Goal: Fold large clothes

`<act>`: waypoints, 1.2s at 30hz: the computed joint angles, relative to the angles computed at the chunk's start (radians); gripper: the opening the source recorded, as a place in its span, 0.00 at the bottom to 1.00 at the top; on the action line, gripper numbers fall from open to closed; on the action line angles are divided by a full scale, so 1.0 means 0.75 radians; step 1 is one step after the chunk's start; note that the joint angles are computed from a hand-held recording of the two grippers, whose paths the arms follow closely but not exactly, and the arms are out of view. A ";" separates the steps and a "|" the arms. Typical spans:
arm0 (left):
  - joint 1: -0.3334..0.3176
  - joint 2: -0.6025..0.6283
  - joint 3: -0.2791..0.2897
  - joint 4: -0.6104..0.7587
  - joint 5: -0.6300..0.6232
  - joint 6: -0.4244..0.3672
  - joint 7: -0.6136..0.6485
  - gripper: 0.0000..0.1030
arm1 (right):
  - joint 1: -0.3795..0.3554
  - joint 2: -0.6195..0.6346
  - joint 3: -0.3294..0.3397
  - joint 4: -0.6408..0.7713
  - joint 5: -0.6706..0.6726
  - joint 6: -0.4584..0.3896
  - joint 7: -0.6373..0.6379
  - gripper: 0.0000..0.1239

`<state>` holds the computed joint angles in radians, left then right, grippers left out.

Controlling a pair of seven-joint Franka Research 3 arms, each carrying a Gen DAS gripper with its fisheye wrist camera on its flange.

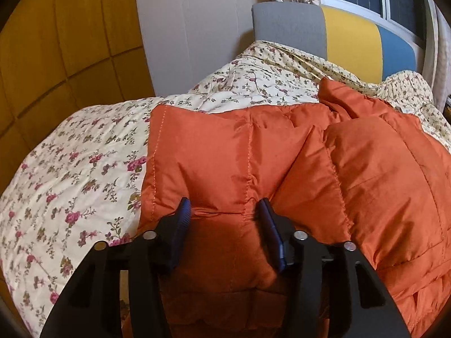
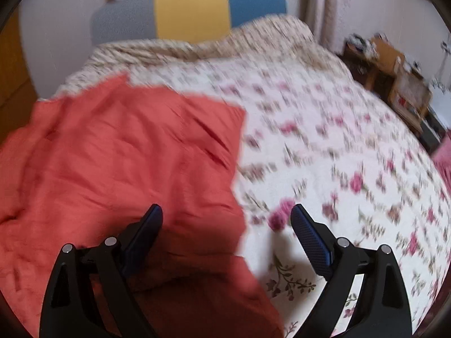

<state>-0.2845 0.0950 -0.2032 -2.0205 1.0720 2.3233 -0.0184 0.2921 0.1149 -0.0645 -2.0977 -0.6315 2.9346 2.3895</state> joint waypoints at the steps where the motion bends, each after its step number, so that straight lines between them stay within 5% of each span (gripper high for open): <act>1: 0.001 -0.009 0.002 -0.013 0.007 0.008 -0.021 0.56 | 0.002 -0.021 0.001 -0.015 -0.019 0.080 0.004 0.74; 5: 0.019 -0.053 0.007 -0.067 0.059 0.076 -0.113 0.70 | 0.001 -0.002 0.117 0.045 0.223 0.221 -0.315 0.78; 8: 0.026 -0.094 -0.004 -0.109 0.159 0.105 -0.224 0.74 | 0.042 0.099 0.179 0.190 0.328 0.179 -0.506 0.79; 12: 0.025 -0.146 -0.037 -0.153 0.332 0.076 -0.381 0.77 | 0.201 0.244 0.082 0.387 0.306 0.065 -0.492 0.79; 16: 0.053 -0.132 -0.027 -0.142 0.252 0.134 -0.329 0.82 | 0.340 0.357 -0.061 0.530 0.225 -0.204 -0.421 0.78; 18: 0.080 -0.113 -0.006 -0.139 0.138 0.209 -0.268 0.90 | 0.352 0.347 -0.099 0.459 0.172 -0.127 -0.357 0.79; 21: 0.153 -0.080 0.049 -0.177 -0.109 0.492 -0.157 0.96 | 0.414 0.336 -0.185 0.396 0.053 -0.038 -0.217 0.79; 24: 0.134 -0.092 0.025 -0.150 -0.106 0.386 -0.123 0.93 | 0.366 0.339 -0.132 0.401 0.089 -0.041 -0.265 0.80; 27: 0.091 -0.181 -0.023 -0.159 0.152 0.217 -0.325 0.91 | 0.284 0.295 -0.054 0.364 0.242 -0.006 -0.389 0.79; 30: 0.061 -0.213 -0.086 -0.116 0.355 0.034 -0.445 0.92 | 0.260 0.229 -0.039 0.282 0.331 0.179 -0.417 0.79; 33: 0.060 -0.102 -0.067 0.027 0.256 0.066 -0.186 0.92 | 0.189 0.267 0.079 0.367 0.497 0.151 -0.594 0.80; 36: 0.044 0.072 -0.035 0.193 0.081 0.025 0.124 0.92 | 0.271 0.356 0.015 0.498 0.493 0.047 -0.645 0.80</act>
<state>-0.2516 0.1487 -0.2293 -1.8761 1.1327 2.3424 0.0742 0.4952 0.3820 -0.0536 -1.7240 -0.2618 2.9695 1.9058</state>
